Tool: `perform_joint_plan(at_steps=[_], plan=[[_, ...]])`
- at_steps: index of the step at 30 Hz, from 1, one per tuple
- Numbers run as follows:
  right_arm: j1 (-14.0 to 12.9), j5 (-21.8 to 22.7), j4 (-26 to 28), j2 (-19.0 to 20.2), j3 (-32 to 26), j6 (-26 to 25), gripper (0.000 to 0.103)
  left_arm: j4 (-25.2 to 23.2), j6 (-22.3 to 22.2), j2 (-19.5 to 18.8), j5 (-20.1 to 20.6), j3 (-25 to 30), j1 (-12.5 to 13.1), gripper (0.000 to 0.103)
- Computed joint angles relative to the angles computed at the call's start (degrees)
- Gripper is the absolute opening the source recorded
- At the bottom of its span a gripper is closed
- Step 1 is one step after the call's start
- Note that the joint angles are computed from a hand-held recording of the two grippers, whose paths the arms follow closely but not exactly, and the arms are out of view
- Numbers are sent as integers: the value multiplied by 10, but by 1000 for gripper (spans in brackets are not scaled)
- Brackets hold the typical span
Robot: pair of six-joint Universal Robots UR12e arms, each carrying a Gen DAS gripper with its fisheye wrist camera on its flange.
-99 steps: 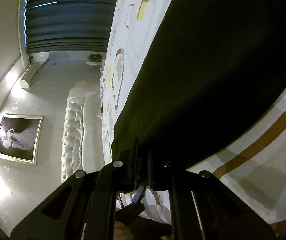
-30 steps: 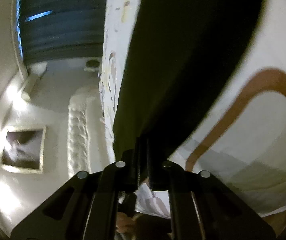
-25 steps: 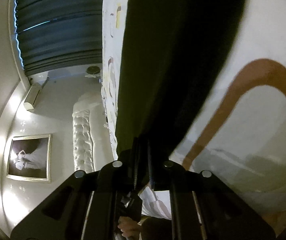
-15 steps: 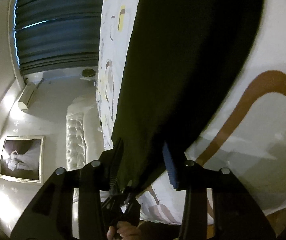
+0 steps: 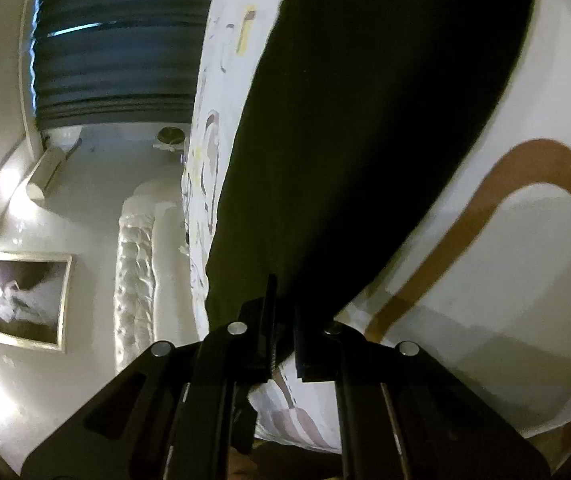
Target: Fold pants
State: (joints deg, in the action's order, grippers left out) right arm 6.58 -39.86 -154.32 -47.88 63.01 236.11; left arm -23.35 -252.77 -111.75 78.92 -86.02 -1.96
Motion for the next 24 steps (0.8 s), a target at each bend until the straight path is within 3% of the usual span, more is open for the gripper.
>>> perform_joint_plan(at_steps=[5,7,9,12,19,24], plan=[[-1,1,20,-3,10,-27,6,-1,13,-1,1,-1,0,6],[-4,-1,-1,-8,19,-13,12,2,16,0,-4,-1,1,6],[-9,-13,-17,-17,29,-11,30,1,25,1,-8,0,3,6],[-23,-46,-48,-35,52,5,41,-11,47,4,-20,2,6,8],[-66,-157,-122,-70,108,81,42,-48,77,11,-31,14,3,8],[-85,-190,-184,-66,131,171,42,-43,60,10,-21,22,-5,9]])
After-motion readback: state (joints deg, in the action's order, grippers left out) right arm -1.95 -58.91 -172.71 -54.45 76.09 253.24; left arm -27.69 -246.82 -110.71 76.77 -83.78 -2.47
